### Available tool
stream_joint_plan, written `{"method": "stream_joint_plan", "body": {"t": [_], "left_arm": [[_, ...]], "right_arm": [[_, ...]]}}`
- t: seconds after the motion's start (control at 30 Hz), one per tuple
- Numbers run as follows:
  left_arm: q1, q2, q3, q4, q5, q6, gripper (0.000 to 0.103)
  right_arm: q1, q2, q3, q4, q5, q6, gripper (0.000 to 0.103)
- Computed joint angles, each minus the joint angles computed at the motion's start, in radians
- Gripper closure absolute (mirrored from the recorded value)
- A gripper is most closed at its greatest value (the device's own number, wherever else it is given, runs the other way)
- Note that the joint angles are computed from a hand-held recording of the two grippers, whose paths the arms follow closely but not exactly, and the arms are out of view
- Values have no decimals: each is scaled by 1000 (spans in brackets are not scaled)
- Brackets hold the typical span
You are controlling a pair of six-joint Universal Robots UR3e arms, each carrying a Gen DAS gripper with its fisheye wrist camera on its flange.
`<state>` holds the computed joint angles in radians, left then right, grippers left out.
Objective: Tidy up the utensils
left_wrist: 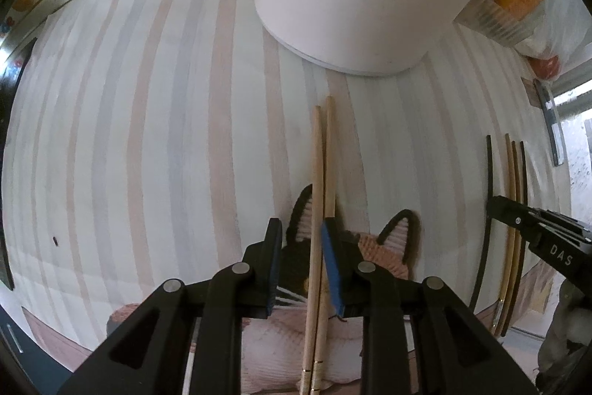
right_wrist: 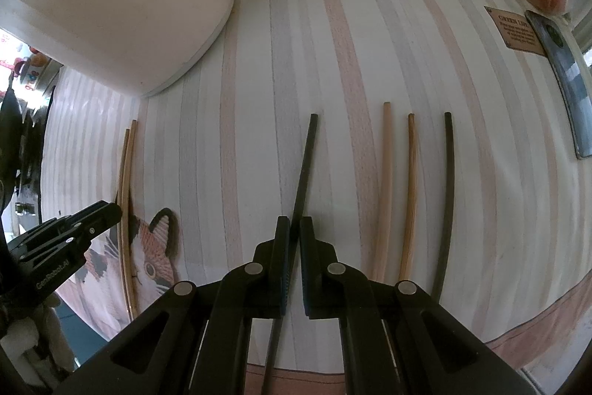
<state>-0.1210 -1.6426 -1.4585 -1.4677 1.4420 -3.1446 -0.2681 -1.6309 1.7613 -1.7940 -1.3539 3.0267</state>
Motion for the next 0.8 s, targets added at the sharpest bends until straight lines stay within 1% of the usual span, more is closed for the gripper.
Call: {"method": "stream_joint_plan", "body": {"t": [0.1, 0.17, 0.33, 0.37, 0.43, 0.47, 0.5, 0.63, 0.67, 0.8], "left_arm": [[-11, -7, 6, 1, 12, -1, 81], [-32, -24, 24, -11, 38, -7, 81], [-80, -37, 20, 19, 80, -13, 81], [-79, -36, 21, 20, 82, -15, 82], [-91, -36, 11, 40, 98, -33, 87], [-104, -33, 7, 43, 109, -49, 95], [-105, -28, 0, 50, 125, -62, 97], [-76, -3, -38, 69, 146, -97, 98], [-71, -1, -41, 67, 145, -98, 98], [-53, 12, -51, 54, 149, -91, 98]], "right_arm": [[3, 2, -3, 1, -1, 0, 98], [0, 1, -1, 1, 0, -1, 98], [-8, -5, 5, 2, -1, -12, 98], [-8, -6, 6, 4, -1, -14, 98], [-7, -7, 6, 4, -6, -18, 98], [-4, -6, 6, 1, -10, -17, 98], [3, -5, 4, -1, -19, -19, 98], [31, 5, -5, -8, -32, -24, 98], [34, 10, -10, 0, -22, -35, 98], [77, 36, -45, 22, -40, -62, 98]]}}
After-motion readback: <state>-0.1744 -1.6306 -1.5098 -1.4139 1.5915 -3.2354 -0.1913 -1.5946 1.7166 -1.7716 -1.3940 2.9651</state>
